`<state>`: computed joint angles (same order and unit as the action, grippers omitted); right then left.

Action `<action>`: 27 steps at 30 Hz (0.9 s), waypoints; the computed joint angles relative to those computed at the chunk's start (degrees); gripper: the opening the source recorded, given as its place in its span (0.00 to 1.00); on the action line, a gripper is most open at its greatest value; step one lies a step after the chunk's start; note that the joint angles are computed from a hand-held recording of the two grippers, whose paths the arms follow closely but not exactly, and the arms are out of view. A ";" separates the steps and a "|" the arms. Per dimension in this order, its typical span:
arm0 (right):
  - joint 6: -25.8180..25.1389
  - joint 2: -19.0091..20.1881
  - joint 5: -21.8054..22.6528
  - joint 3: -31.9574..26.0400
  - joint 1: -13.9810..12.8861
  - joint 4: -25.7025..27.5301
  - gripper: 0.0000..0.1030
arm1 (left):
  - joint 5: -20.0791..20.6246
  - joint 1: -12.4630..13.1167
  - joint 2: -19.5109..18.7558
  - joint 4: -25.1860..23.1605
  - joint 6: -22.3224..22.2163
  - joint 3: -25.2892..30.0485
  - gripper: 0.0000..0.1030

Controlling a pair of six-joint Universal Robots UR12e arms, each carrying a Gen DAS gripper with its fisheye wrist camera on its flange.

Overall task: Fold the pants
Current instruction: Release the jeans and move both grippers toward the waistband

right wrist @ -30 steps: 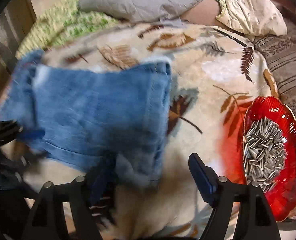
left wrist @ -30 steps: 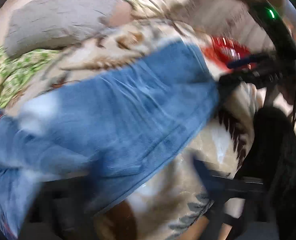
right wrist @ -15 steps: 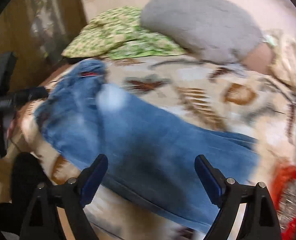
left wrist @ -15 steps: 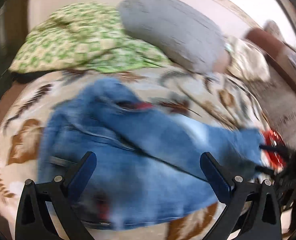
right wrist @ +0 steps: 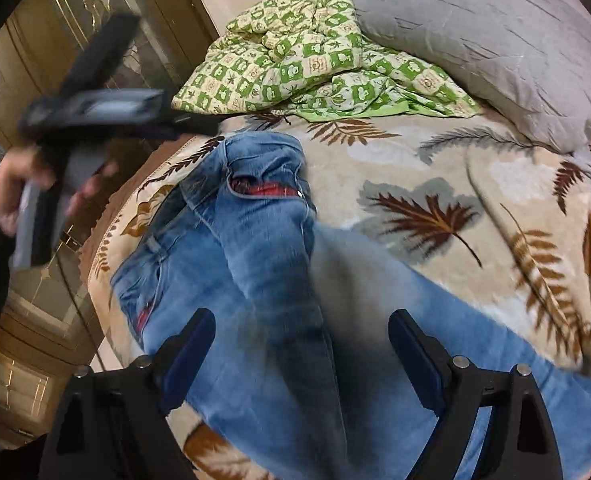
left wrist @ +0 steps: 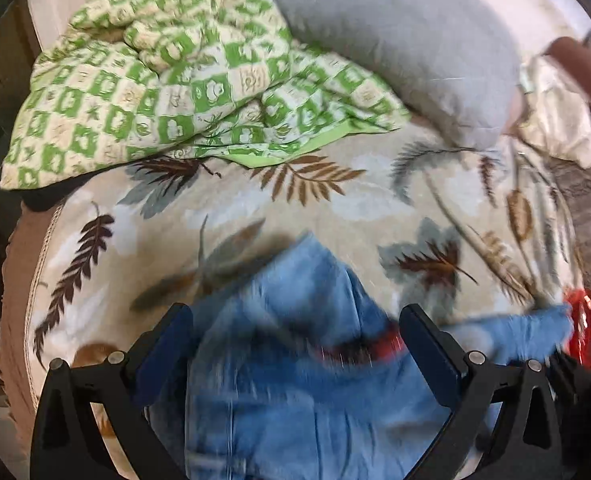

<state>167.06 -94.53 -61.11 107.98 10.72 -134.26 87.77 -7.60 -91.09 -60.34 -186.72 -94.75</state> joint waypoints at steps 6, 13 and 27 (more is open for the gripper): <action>-0.39 2.86 -0.97 -2.28 1.24 0.68 0.87 | 1.94 -0.65 -6.43 -7.96 0.89 6.79 1.00; -1.28 6.13 -3.24 -4.02 2.81 1.46 0.74 | 5.13 -1.89 -10.62 -14.27 2.98 10.60 0.99; -2.84 3.74 -5.60 -1.28 3.08 -4.66 0.07 | 3.47 -2.45 -4.14 -9.27 9.44 6.34 0.04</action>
<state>164.22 -90.80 -66.71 106.70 13.80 -138.92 91.24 -10.05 -95.24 -69.60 -177.27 -88.41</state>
